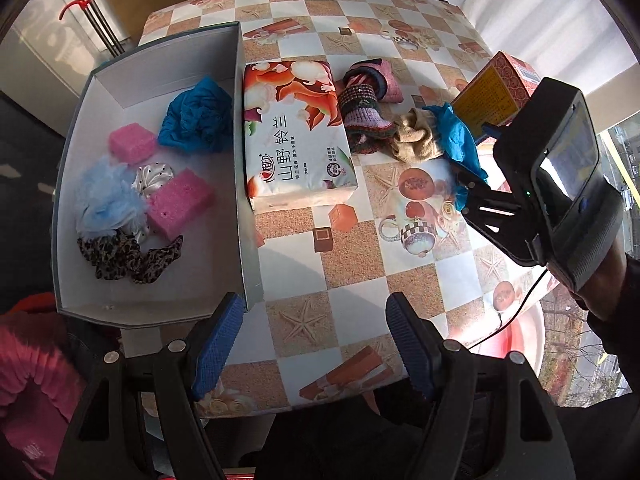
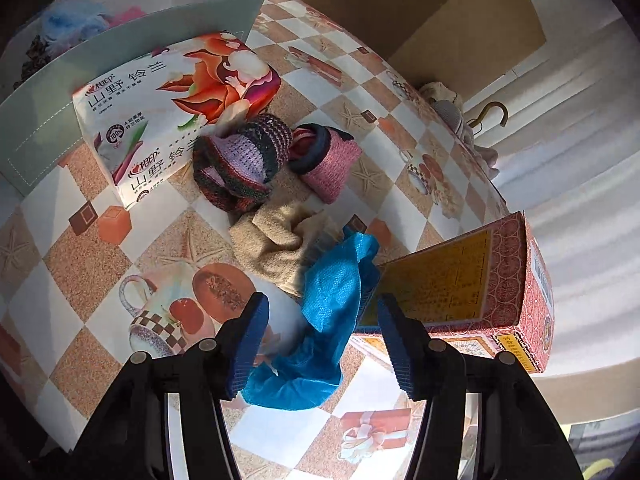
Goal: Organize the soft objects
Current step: 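Swing both grippers to the table and grasp the blue mesh cloth with the right gripper, then grasp the beige knit sock with the left gripper while the right lifts the blue mesh cloth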
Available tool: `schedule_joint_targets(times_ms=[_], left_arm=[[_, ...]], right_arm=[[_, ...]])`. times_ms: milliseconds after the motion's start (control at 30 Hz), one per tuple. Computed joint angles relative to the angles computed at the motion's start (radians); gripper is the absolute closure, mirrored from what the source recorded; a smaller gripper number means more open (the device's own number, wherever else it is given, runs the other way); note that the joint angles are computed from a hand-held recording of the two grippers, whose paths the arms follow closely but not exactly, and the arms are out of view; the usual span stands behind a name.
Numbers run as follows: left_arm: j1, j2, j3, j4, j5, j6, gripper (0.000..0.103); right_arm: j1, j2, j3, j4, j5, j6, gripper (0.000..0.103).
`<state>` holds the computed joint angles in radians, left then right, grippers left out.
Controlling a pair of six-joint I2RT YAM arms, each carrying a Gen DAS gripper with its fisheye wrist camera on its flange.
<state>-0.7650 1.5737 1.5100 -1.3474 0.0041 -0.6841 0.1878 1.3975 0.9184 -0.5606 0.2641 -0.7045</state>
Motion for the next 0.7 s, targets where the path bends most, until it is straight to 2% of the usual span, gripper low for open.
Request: schedule_joint_targets(times_ms=[133,233,267,300,333,400,533,700], left_arm=[[-0.02,0.027,0.043,-0.026,-0.015,-0.019,0.026],[-0.03,0.054,0.079,-0.043,-0.023,-0.025,0.026],[-0.033,0.063,0.092,-0.049,-0.024,-0.025,0.026],[-0.035,0.073,0.107,-0.053,-0.027,-0.024,0.026],[-0.036,0.082,0.119,-0.054,-0.03,-0.022,0.026],[-0.032,0.101,0.139,-0.049,-0.027,-0.021,0.026],[-0.015,0.183,0.2,-0.014,-0.005,-0.001,0.026],[-0.035,0.4,0.396,0.037,-0.029,0.138,0.026]], right_arm=[[0.02,0.069,-0.014,0.064,0.058,-0.031,0.045],[0.019,0.151,0.009,0.057,0.073,-0.03,0.045],[0.007,0.185,0.034,0.034,0.064,-0.016,0.052],[-0.009,0.214,0.068,-0.014,0.039,0.005,0.082],[-0.029,0.246,0.109,-0.074,0.013,0.027,0.096],[-0.069,0.25,0.136,-0.142,-0.051,0.033,0.098],[-0.151,0.137,0.08,-0.191,-0.138,0.001,0.098],[-0.334,0.016,0.029,-0.316,-0.245,0.016,0.098]])
